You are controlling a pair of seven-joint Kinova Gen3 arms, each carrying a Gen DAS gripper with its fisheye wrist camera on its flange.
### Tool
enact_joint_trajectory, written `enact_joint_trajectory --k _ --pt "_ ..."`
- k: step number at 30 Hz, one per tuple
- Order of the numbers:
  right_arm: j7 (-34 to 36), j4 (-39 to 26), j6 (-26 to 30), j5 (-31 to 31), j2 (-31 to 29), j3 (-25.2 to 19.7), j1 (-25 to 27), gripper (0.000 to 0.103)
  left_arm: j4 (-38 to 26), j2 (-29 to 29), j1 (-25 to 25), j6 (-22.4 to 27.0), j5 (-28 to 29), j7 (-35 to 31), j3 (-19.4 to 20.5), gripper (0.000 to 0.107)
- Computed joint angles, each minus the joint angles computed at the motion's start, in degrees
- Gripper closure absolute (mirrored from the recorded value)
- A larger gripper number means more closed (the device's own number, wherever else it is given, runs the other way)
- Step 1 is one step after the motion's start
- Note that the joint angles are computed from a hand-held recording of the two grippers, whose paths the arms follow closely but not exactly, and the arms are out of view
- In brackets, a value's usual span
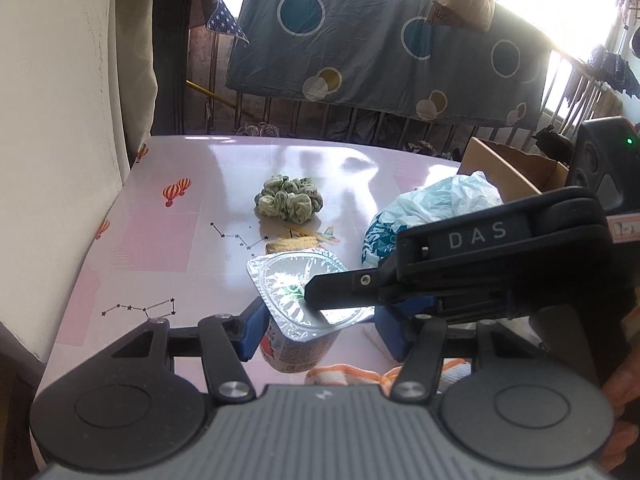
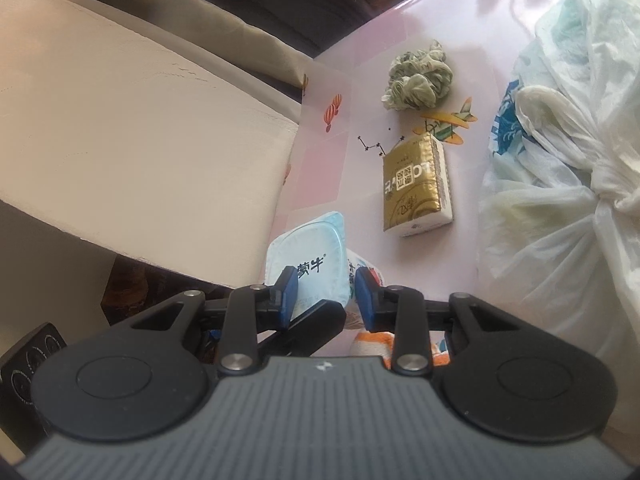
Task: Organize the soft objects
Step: 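Lift the yogurt cup and carry it over the box, then lower the yogurt cup into the box and open the right gripper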
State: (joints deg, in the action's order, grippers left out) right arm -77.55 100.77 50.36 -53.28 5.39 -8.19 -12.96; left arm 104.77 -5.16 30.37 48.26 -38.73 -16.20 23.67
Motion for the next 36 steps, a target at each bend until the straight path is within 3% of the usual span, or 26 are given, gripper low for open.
enact_joint_trajectory --k 8,13,23,31,36 --pt "2.74 -1.33 3.56 -2.69 -4.16 2.08 1.57 0.072 -5.67 0.54 2.09 6.59 -5.13 1.54 3.25 0.049" --pt "3.69 -1.87 6.99 -4.08 -7.04 4.86 3.12 0.072 -10.63 2.72 5.6 9.71 -7.57 1.41 3.31 0.049" --pt "4.29 -3.59 17.79 -2.89 -14.9 15.72 10.25 0.072 -25.47 12.86 15.24 8.72 -10.9 -7.65 0.89 0.048" --pt "6.34 -7.34 29.46 0.24 -16.54 27.51 19.42 0.071 -41.87 25.28 19.94 6.0 -4.48 -20.89 0.39 0.048" --pt "9.64 -7.47 34.6 0.65 -13.8 31.82 25.98 0.071 -52.86 33.08 21.19 9.04 2.13 -29.56 0.64 0.048"
